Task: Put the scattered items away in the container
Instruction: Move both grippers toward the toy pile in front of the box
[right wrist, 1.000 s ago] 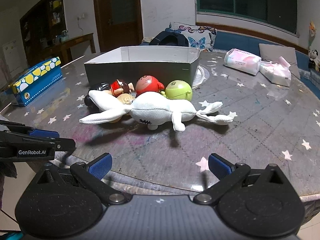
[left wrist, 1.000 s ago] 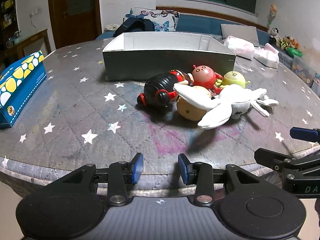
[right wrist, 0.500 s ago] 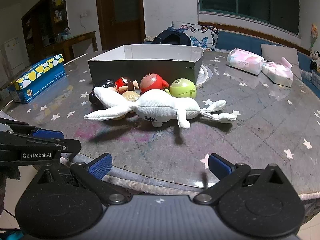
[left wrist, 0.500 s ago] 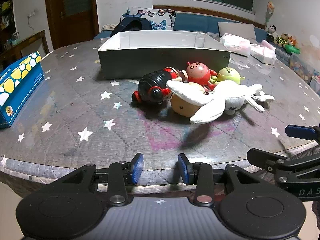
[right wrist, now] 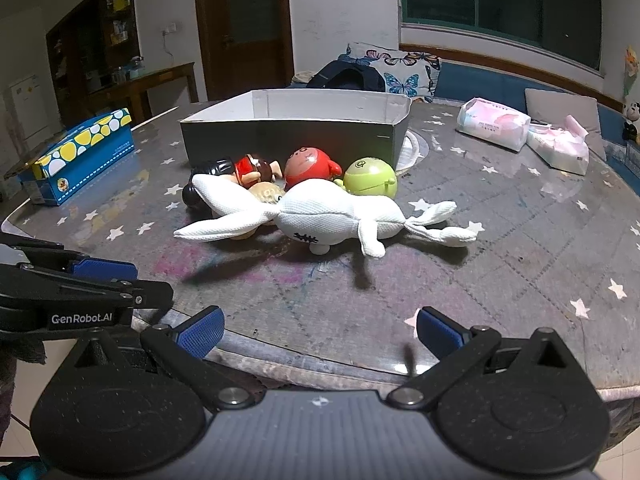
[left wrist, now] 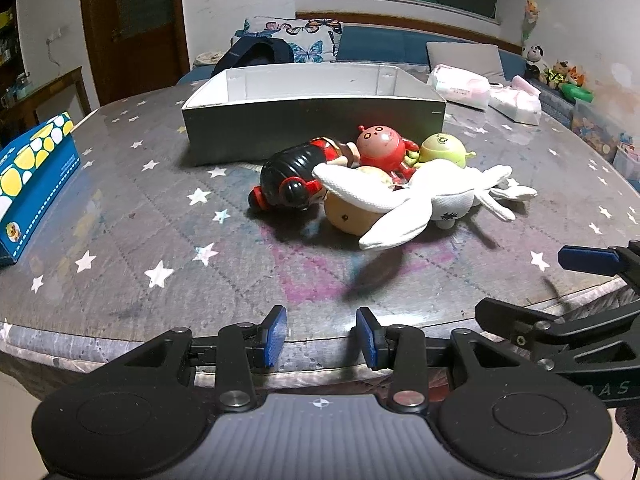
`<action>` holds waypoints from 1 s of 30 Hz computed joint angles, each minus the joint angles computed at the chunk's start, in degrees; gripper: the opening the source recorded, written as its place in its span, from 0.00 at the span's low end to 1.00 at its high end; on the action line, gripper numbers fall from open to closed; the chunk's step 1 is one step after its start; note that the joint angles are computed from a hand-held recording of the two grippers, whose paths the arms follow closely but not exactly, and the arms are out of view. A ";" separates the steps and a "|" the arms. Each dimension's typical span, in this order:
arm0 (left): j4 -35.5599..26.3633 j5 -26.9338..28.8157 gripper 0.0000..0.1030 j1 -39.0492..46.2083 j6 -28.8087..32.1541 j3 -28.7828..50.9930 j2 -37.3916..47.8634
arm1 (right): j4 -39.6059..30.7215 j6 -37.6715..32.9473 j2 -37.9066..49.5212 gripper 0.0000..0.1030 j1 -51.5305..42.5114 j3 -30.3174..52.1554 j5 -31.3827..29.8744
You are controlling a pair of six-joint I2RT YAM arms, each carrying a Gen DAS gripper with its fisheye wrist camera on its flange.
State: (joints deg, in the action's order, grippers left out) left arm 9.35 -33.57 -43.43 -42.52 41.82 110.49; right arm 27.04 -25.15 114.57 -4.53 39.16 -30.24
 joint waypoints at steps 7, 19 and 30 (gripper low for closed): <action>-0.15 0.08 0.40 -0.09 0.11 0.25 0.05 | -0.52 -0.10 0.13 1.00 0.04 0.39 0.00; -0.24 0.70 0.40 0.33 1.03 1.04 0.22 | -0.93 0.01 -0.01 1.00 0.35 0.74 0.20; -0.31 0.84 0.40 0.40 1.62 1.39 0.03 | -1.25 0.14 -0.18 1.00 0.53 1.18 0.04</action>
State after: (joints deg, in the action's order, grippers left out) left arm 9.04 -32.73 -43.03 -40.90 43.21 110.52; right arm 25.79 -25.01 114.39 -4.00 40.34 -30.20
